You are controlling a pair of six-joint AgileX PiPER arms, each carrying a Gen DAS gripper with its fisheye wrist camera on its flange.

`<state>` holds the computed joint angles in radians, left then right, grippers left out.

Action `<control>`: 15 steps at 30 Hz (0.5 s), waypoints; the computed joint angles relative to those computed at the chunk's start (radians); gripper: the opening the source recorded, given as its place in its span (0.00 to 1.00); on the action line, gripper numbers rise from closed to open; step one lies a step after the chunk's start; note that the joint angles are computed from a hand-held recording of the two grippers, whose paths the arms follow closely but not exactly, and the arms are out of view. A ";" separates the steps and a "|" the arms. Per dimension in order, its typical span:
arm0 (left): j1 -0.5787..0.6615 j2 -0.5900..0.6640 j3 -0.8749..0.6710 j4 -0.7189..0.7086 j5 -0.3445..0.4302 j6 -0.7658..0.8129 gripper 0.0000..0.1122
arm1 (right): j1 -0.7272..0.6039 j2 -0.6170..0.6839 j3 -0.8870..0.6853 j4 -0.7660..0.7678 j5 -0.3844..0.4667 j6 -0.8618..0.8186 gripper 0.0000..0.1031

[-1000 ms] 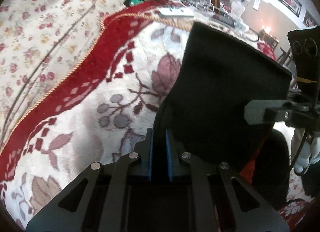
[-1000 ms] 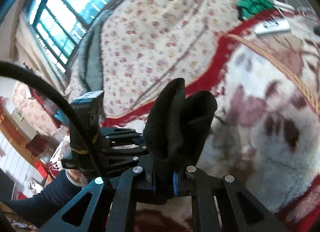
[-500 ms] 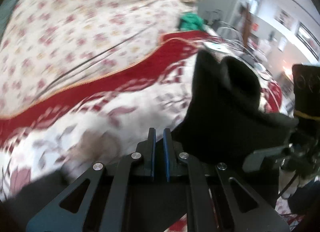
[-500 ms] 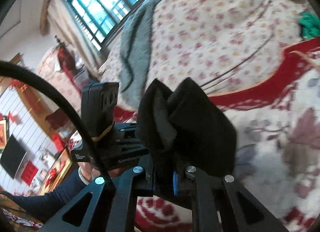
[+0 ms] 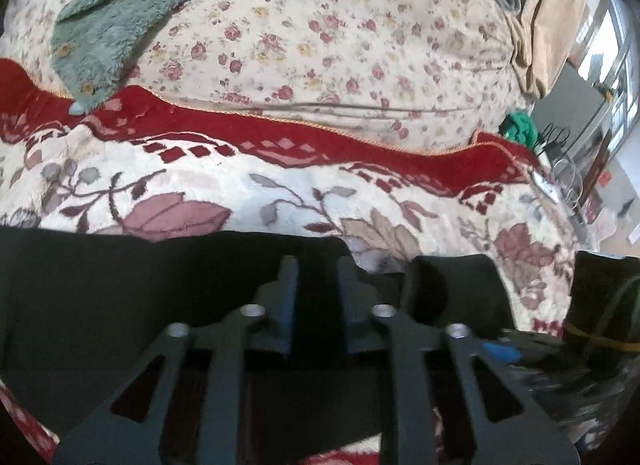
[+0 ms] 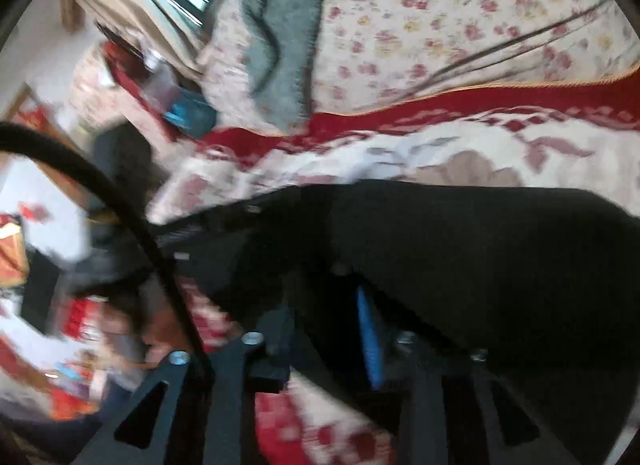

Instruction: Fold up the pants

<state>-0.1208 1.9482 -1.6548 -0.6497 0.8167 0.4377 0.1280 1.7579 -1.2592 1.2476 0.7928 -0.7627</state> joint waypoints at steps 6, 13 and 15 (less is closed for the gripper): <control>-0.031 -0.077 0.080 -0.076 0.023 0.042 0.47 | -0.170 -0.282 0.199 -0.021 -0.031 -0.044 0.42; -0.171 -0.100 0.122 0.106 -0.063 -0.107 0.47 | -0.357 -0.310 0.337 -0.052 -0.045 0.005 0.45; -0.203 -0.083 0.109 0.165 -0.090 -0.165 0.47 | -0.369 -0.298 0.358 -0.015 -0.038 -0.026 0.45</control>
<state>-0.3243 1.8651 -1.5456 -0.4850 0.7267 0.2722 -0.2405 1.4603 -0.9013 1.2327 0.7547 -0.7884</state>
